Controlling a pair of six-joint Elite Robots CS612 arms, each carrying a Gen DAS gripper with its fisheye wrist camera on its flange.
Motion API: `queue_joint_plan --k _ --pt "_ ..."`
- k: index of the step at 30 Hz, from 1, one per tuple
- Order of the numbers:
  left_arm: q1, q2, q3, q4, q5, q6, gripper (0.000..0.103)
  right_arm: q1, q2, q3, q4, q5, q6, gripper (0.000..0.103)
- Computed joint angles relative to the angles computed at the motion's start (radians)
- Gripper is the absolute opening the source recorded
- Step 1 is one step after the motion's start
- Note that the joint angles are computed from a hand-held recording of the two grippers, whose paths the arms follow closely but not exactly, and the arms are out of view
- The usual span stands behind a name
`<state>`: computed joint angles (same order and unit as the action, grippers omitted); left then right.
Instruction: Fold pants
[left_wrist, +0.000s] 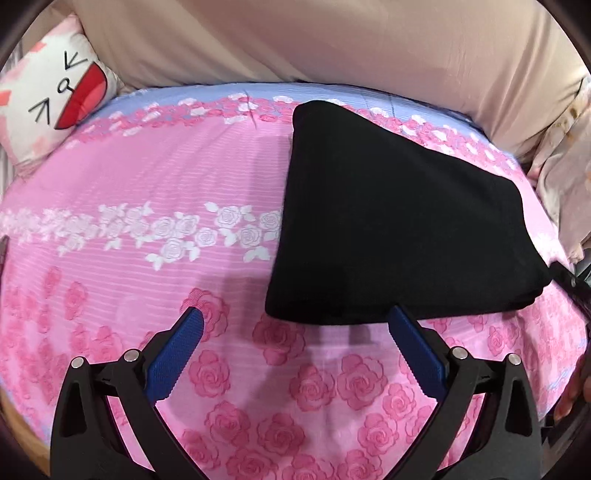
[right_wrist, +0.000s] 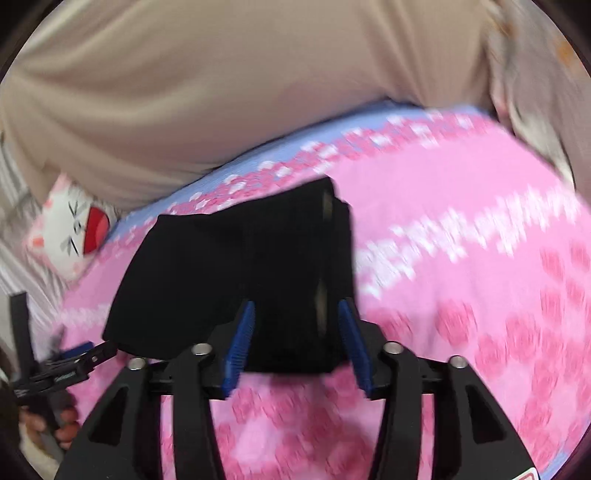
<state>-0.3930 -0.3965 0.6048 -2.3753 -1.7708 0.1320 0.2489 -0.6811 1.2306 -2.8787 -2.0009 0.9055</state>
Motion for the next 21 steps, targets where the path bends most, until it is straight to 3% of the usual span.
queue_joint_plan --k 3,7,11,13,15,17,18,19,20,21 --pt "-0.015 0.003 0.013 -0.009 0.083 0.102 0.098 0.0 -0.013 0.038 0.023 -0.002 0.046 0.051" --pt "-0.029 -0.024 0.097 -0.108 0.153 0.239 0.098 0.007 -0.019 0.059 0.056 0.01 0.016 0.051" --pt "-0.036 0.013 0.052 -0.143 0.198 0.228 0.098 0.005 0.006 0.015 0.132 0.021 -0.019 0.058" --pt "-0.031 0.046 -0.011 -0.129 0.162 0.189 0.098 0.005 0.03 -0.03 0.179 0.005 -0.06 0.066" --pt "-0.027 0.083 -0.094 -0.075 0.132 0.156 0.098 0.006 0.056 -0.086 0.231 -0.026 -0.111 0.066" --pt "-0.03 0.109 -0.149 -0.068 0.125 0.151 0.098 0.006 0.079 -0.131 0.242 -0.065 -0.147 0.06" --pt "-0.033 0.123 -0.173 -0.094 0.122 0.152 0.098 0.001 0.086 -0.143 0.213 -0.064 -0.162 0.035" --pt "-0.035 0.128 -0.185 -0.105 0.121 0.153 0.098 -0.005 0.087 -0.143 0.17 -0.046 -0.166 0.028" --pt "-0.036 0.13 -0.193 -0.113 0.112 0.151 0.093 -0.008 0.085 -0.143 0.146 -0.044 -0.148 0.02" --pt "-0.034 0.122 -0.181 -0.143 0.076 0.147 0.077 -0.004 0.081 -0.139 0.105 -0.083 -0.135 0.017"
